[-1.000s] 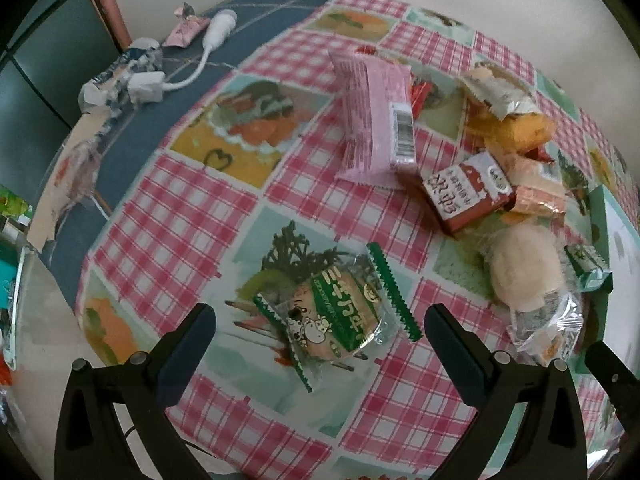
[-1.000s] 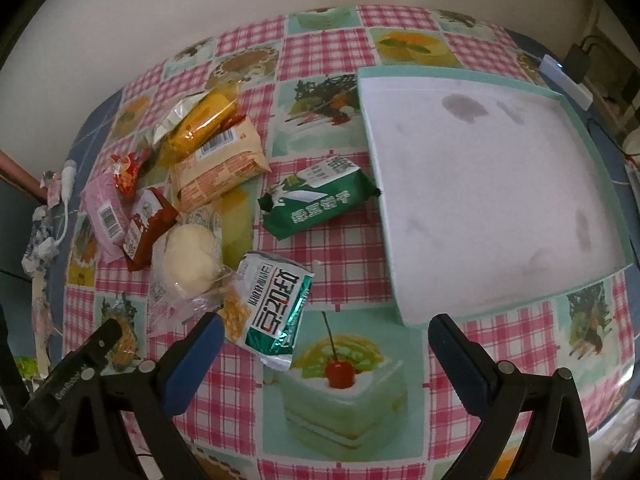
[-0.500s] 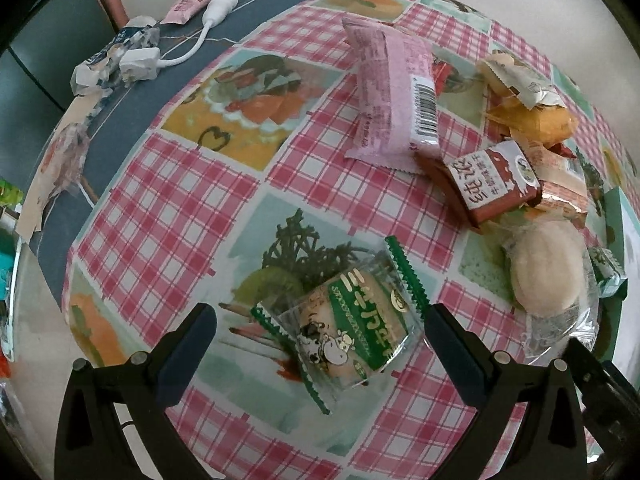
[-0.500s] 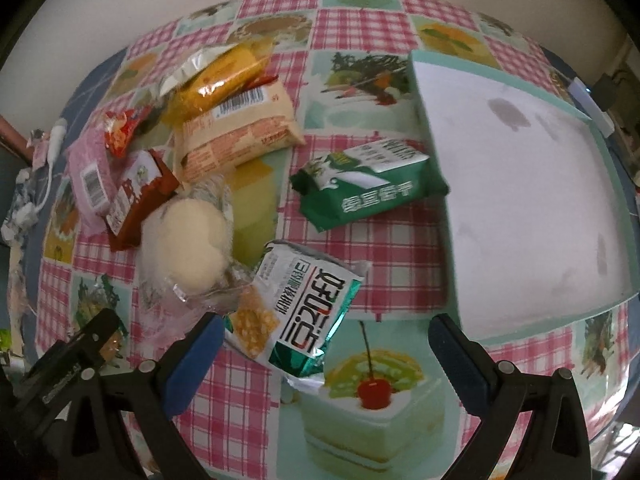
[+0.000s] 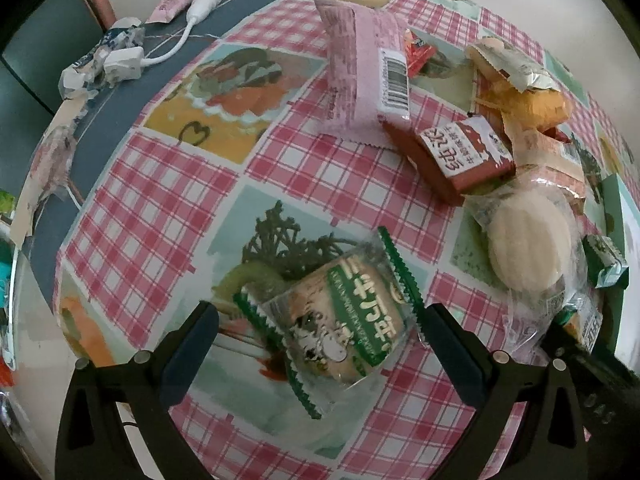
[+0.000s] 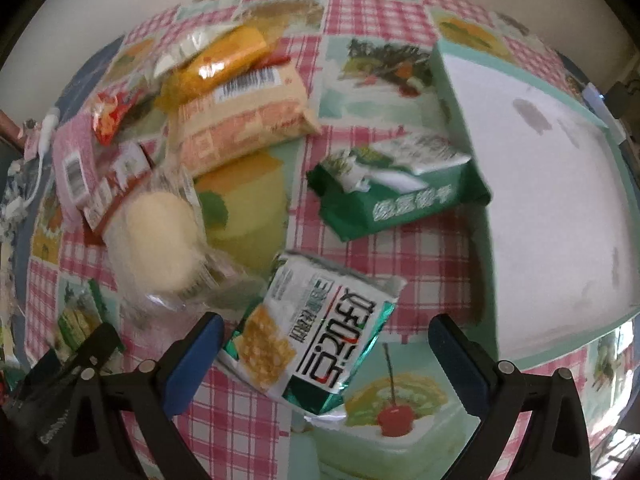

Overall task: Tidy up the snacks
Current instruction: 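Grasp the round cookie with the left tool while the right grasps the corn snack bag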

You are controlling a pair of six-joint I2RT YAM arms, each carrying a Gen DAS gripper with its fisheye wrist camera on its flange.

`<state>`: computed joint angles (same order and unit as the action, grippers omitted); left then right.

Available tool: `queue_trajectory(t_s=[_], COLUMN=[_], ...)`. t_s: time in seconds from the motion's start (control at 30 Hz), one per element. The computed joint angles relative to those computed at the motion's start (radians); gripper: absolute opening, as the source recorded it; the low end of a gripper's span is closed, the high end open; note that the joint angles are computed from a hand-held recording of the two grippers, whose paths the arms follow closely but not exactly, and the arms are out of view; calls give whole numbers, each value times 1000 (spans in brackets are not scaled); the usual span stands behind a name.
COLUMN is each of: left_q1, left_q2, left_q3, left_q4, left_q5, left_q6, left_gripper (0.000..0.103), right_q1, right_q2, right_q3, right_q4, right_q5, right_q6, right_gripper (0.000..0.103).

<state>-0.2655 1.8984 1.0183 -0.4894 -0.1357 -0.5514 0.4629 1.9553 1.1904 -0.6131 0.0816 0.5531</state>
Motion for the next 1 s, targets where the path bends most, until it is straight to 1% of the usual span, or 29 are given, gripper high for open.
queue_trajectory(t_s=[0.03,0.1,0.2,0.27,0.33,0.4,0.43,0.47,0.5,0.53,0.57,0.67,0.83,0.9,1.0], left_q1=[0,3,0,-7,-20,-27,-32,-36,-42,-56,-60,-61,-76,-81,-83], left_q2=[7,21,29,14,-9,-1,4,4,5,-6,-1,-4,-56,-64,-65], left_q3=[3,7,0,-23,-35,-25,-20,-20,-15,-11,-4,6,-16,-15,-12], left_q4=[3,16,34,45,41,37,38,43,40,29,26,14,-6,-18,-22], left_q5=[1,3,-2,-6,-3,-9,-11,-11,-13,-18,-20,-17,-33,-40,-37], left_q6=[-1,0,-2,-4,-11,-9,-11,-10,-14,-24,-27,-38,-67,-70,-81], left_gripper=[102,102,102,100,87,81,77,74,67,64,64,62,53,52,50], right_q1=[2,16,18,13,3,-6,-10,-17,-24,-26,-31,-53,-94,-109,-126], right_q2=[15,27,42,43,18,-27,-44,-54,-63,-70,-76,-92,-126,-141,-176], right_q3=[6,17,24,24,-1,-45,-59,-62,-65,-64,-66,-81,-119,-121,-145], right_q4=[-1,3,10,10,23,37,38,35,33,27,26,33,49,46,55], right_q5=[1,41,37,39,44,49,49,49,49,50,53,37,-8,-15,-24], right_q6=[2,3,21,25,23,11,6,1,-4,-3,-2,-10,-17,-22,-31], right_gripper=[103,103,103,102,96,84,81,76,69,66,61,57,56,53,53])
